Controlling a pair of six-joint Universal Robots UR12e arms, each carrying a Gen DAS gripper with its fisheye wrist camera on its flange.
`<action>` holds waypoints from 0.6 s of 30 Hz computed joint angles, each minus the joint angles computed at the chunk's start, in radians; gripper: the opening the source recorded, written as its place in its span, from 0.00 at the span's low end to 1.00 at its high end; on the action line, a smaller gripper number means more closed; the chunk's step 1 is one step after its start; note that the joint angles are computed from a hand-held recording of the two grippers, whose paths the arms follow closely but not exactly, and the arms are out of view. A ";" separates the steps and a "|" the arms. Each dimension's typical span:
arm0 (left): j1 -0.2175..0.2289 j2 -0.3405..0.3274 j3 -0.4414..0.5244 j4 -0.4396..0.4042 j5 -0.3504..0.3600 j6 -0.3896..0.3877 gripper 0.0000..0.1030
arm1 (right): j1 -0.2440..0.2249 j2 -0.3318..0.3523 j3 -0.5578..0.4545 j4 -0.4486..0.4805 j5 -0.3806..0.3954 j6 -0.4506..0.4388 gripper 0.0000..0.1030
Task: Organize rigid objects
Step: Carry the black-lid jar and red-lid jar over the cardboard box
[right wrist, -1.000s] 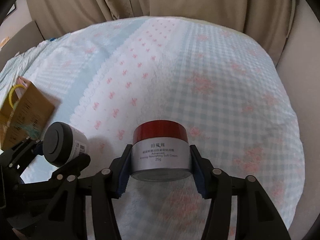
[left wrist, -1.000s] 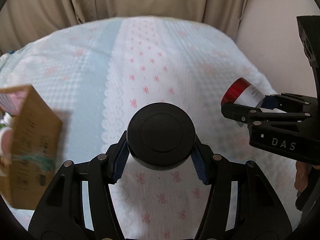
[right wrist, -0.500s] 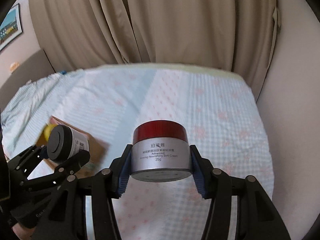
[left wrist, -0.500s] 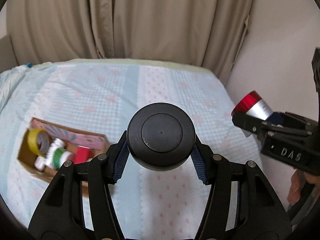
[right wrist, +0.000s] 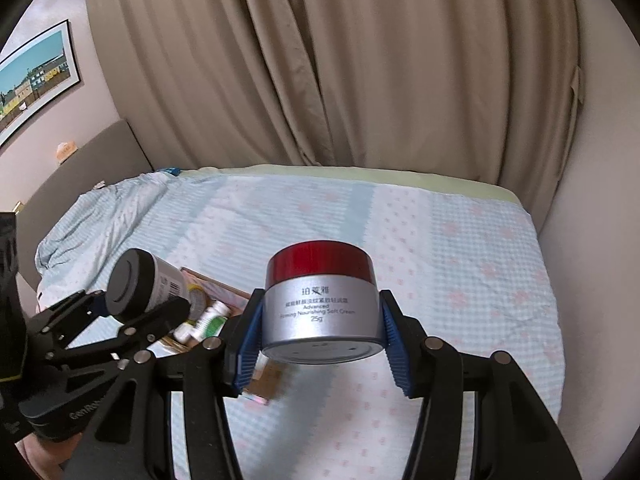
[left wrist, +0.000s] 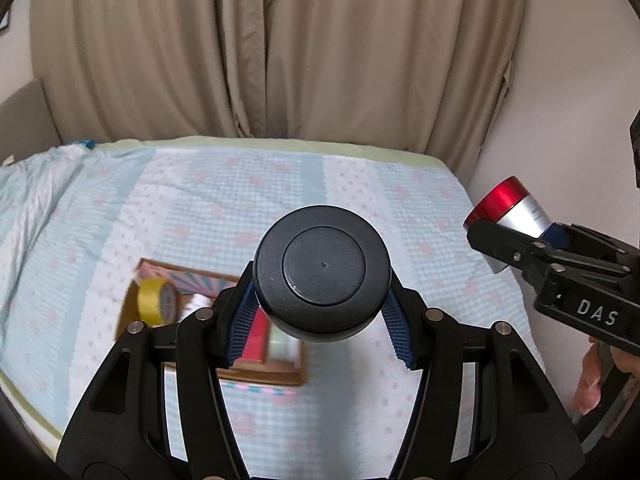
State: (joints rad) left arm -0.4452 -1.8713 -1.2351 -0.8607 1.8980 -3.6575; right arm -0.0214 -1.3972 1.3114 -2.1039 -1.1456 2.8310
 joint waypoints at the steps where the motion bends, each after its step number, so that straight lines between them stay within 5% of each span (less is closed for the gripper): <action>1: 0.018 0.021 -0.024 0.007 -0.023 0.022 0.52 | 0.013 0.000 0.000 -0.005 -0.008 0.015 0.49; 11: 0.198 0.136 -0.190 0.036 -0.262 0.251 0.52 | 0.163 0.034 -0.015 -0.045 -0.159 0.289 0.49; 18: 0.301 0.140 -0.227 -0.007 -0.384 0.388 0.52 | 0.239 0.086 -0.042 -0.026 -0.241 0.471 0.49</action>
State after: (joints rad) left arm -0.1437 -1.7313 -1.4617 -0.8680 1.5141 -3.2694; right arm 0.2172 -1.3117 1.2690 -2.1296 -1.3869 3.3024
